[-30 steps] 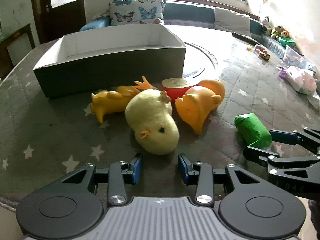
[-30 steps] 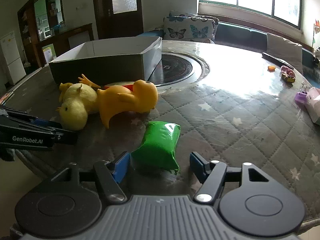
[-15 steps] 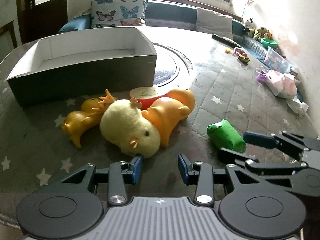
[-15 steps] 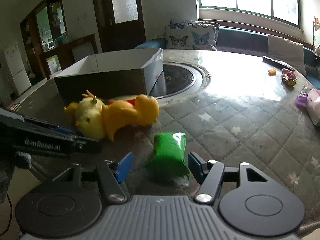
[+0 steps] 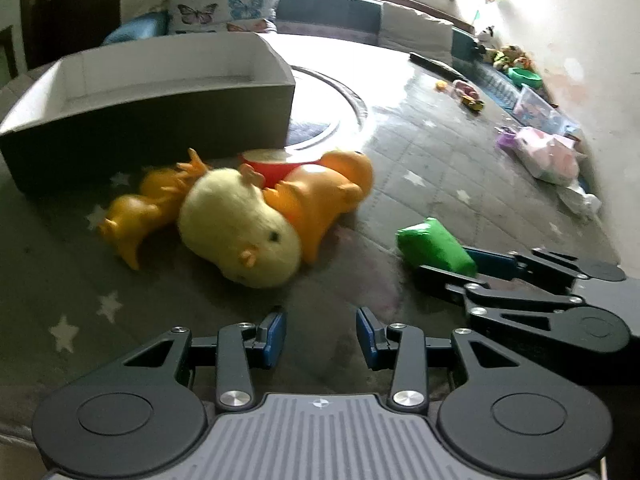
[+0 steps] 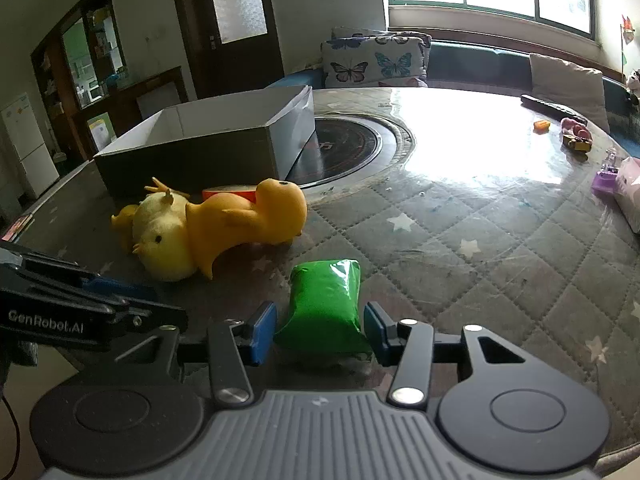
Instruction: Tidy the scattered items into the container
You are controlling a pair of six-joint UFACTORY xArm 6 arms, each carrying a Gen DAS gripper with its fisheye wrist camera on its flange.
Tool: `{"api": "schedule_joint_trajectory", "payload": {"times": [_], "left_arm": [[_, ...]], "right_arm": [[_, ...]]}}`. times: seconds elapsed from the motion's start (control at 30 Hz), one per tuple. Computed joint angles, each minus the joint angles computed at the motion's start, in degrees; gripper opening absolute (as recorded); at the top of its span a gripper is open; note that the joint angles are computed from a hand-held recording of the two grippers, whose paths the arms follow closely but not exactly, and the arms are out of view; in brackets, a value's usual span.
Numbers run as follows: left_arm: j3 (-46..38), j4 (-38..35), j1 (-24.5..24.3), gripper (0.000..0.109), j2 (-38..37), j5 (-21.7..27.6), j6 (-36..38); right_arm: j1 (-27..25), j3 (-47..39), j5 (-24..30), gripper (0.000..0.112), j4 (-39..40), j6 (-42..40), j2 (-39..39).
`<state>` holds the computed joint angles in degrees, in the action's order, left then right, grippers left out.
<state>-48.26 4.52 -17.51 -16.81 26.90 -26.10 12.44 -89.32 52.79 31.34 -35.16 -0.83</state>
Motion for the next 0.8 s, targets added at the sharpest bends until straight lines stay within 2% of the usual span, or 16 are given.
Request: {"api": "schedule_joint_trajectory", "payload": {"times": [0.27,0.37,0.53,0.8], "left_arm": [[-1.06,-1.67,0.43,0.041,0.85,-2.78,-0.37],[-2.65,-6.56,0.48,0.041,2.51,-3.34,3.35],[-6.38,-16.06,0.17,0.041,5.92,-1.6,10.2],[-9.22,-20.87,-0.46,0.041,8.77,-0.75,14.22]], "right_arm": [[-0.24,1.49,1.73,0.046,2.23,-2.77,-1.79],[-0.04,1.82,2.3,0.047,3.05,-3.73,-2.11],[0.12,2.02,2.32,0.048,3.39,-4.42,-2.06],[0.62,2.02,1.62,0.047,3.51,-5.02,-1.49]]}}
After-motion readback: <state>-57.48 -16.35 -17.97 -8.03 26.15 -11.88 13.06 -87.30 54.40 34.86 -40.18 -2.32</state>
